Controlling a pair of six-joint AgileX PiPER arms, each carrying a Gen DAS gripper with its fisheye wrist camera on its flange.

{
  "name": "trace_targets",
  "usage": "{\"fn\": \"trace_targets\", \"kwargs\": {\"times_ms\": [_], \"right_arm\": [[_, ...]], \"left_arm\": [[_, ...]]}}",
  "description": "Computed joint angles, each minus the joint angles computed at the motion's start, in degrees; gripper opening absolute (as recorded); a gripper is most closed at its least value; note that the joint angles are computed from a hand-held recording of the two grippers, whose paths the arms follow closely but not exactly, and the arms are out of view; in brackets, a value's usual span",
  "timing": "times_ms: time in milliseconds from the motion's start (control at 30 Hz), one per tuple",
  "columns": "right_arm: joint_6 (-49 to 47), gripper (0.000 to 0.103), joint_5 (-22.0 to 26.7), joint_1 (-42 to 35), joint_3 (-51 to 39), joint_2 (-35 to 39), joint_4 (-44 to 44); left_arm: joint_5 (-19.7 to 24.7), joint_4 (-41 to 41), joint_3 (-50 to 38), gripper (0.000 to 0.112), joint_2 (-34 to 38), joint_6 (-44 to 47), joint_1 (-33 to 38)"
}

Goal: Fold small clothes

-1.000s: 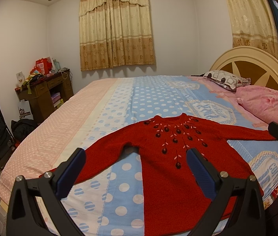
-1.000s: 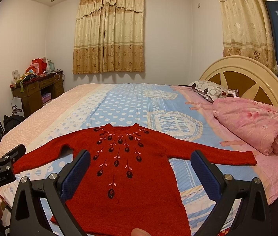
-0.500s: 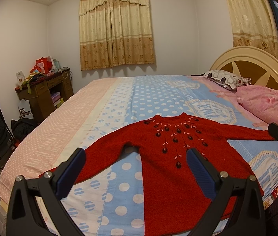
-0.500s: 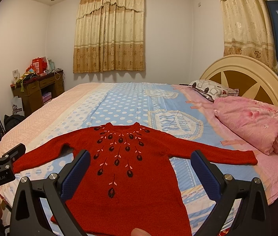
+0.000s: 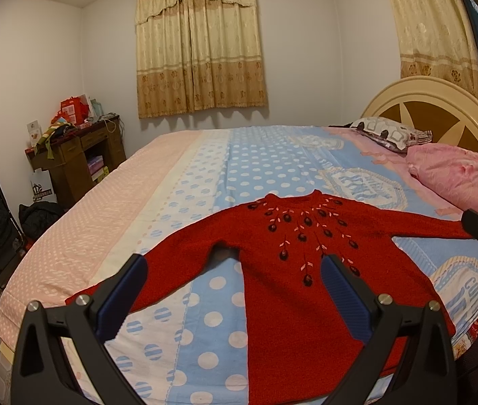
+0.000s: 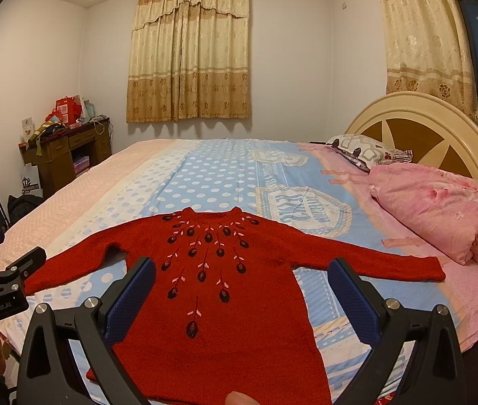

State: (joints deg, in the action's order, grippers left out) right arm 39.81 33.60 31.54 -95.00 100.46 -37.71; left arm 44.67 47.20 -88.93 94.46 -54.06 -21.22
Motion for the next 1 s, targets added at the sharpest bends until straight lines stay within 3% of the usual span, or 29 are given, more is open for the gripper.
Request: {"fn": "trace_targets", "kwargs": {"times_ms": [300, 533, 1000], "right_arm": [[-4.33, 0.102, -0.7, -2.26, -1.6, 2.46, 5.09], [-11.84, 0.102, -0.88, -7.54, -5.47, 7.97, 15.94], [-18.72, 0.102, 5.36, -22.38, -15.93, 20.13, 26.35]], "left_arm": [[-0.51, -2.51, -0.46, 0.103, 1.51, 2.17, 1.45], [-3.68, -12.0, -1.87, 0.103, 5.61, 9.48, 5.28], [-2.32, -20.2, -11.23, 0.103, 18.76, 19.65, 9.84]]}}
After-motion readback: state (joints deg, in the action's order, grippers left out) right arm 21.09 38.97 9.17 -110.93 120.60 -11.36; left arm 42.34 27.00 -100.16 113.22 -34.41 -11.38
